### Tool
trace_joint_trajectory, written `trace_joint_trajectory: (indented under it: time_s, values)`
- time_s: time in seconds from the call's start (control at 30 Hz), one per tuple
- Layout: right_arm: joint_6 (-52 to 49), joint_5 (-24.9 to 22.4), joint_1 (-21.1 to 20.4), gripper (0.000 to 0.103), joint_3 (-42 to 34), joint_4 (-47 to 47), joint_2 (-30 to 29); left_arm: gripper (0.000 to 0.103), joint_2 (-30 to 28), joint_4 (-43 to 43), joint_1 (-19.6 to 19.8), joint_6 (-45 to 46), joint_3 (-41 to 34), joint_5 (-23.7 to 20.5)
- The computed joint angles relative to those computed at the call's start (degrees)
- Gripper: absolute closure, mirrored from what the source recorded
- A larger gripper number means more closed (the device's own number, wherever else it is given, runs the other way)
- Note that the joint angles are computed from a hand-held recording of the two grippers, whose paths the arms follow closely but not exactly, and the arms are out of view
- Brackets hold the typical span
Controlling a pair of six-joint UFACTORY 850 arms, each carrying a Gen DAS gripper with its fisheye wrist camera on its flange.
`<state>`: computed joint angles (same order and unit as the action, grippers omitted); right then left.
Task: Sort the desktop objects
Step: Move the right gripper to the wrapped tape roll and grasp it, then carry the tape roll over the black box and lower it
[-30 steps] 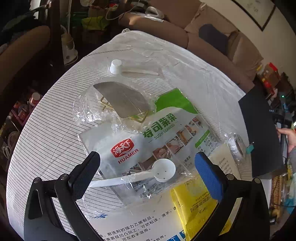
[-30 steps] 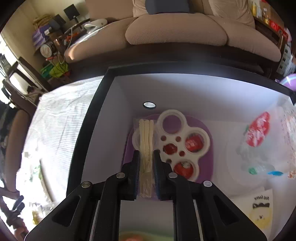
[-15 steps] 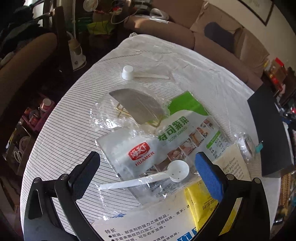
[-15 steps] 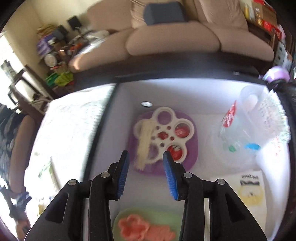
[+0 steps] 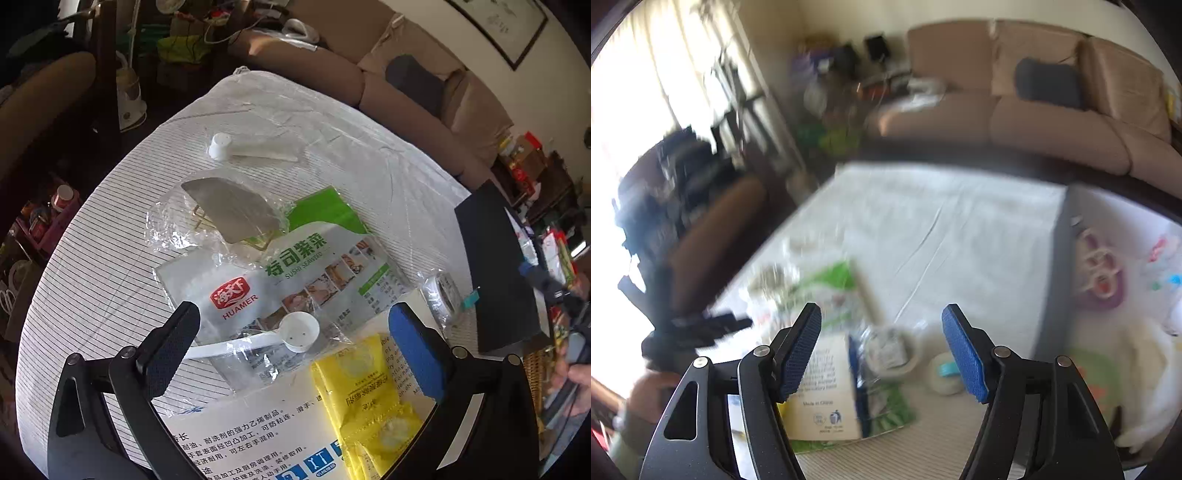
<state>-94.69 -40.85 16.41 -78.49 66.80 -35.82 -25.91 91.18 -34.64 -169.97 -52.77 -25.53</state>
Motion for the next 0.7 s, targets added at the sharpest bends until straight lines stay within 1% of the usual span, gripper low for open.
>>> trace_joint_trajectory:
  time_s: [0.03,0.07,0.13,0.17,0.23,0.27,0.33,0.37,0.4,0.47,0.5,0.6,0.63,0.7]
  values:
    - [0.0,2.6,1.6,0.032,0.4,-1.1,-0.7,0.001,0.1,2.0,0.1,-2.1,0.2,0.4]
    - [-0.7,6.5,3.2,0.032,0.9,-1.8,-1.5,0.001,0.2,3.5,0.2,-3.5,0.3,0.9]
    - [-0.7,12.7,5.7,0.032,1.6,-3.2,-2.9,0.001,0.3,4.5,0.0,-4.2,0.3,1.1]
    - [1.7,13.6,6.3,0.032,0.8,-5.3,-4.2,0.001,0.4,4.7,-0.1,-4.3,0.3,1.0]
    - [9.2,11.7,6.5,0.032,-2.6,-11.1,-7.7,0.001,0.6,5.2,-0.3,-4.2,0.2,0.8]
    - [10.0,11.4,6.4,0.027,-3.4,-11.6,-8.7,0.001,0.6,5.4,-0.3,-4.2,0.1,0.7]
    - [7.1,13.7,6.7,0.028,-3.0,-9.6,-8.8,0.001,0.6,6.4,-0.4,-4.7,-0.1,0.4]
    - [6.1,14.4,6.7,0.039,-2.7,-8.7,-8.7,0.001,0.5,6.8,-0.5,-5.0,-0.2,0.3]
    - [5.7,14.3,6.6,0.046,-2.8,-8.3,-8.7,0.001,0.3,7.1,-0.5,-5.0,-0.5,0.3]
    - [5.6,11.5,5.8,0.057,-3.9,-9.1,-9.1,0.001,-0.3,7.3,-0.7,-4.7,-1.3,0.3]
    - [5.3,11.1,5.6,0.06,-3.8,-8.9,-8.8,0.001,-0.7,7.4,-0.8,-4.4,-1.8,0.5]
    - [0.6,10.2,4.5,0.061,-2.2,-4.1,-6.6,0.001,-1.8,7.7,-1.1,-3.5,-3.3,0.8]
    - [-0.7,9.0,3.9,0.061,-1.5,-2.5,-5.5,0.001,-2.1,8.2,-1.2,-3.8,-3.7,0.8]
    - [-0.9,4.4,2.2,0.061,-1.5,-0.9,-3.7,0.001,-2.5,9.4,-1.5,-4.8,-4.1,0.6]
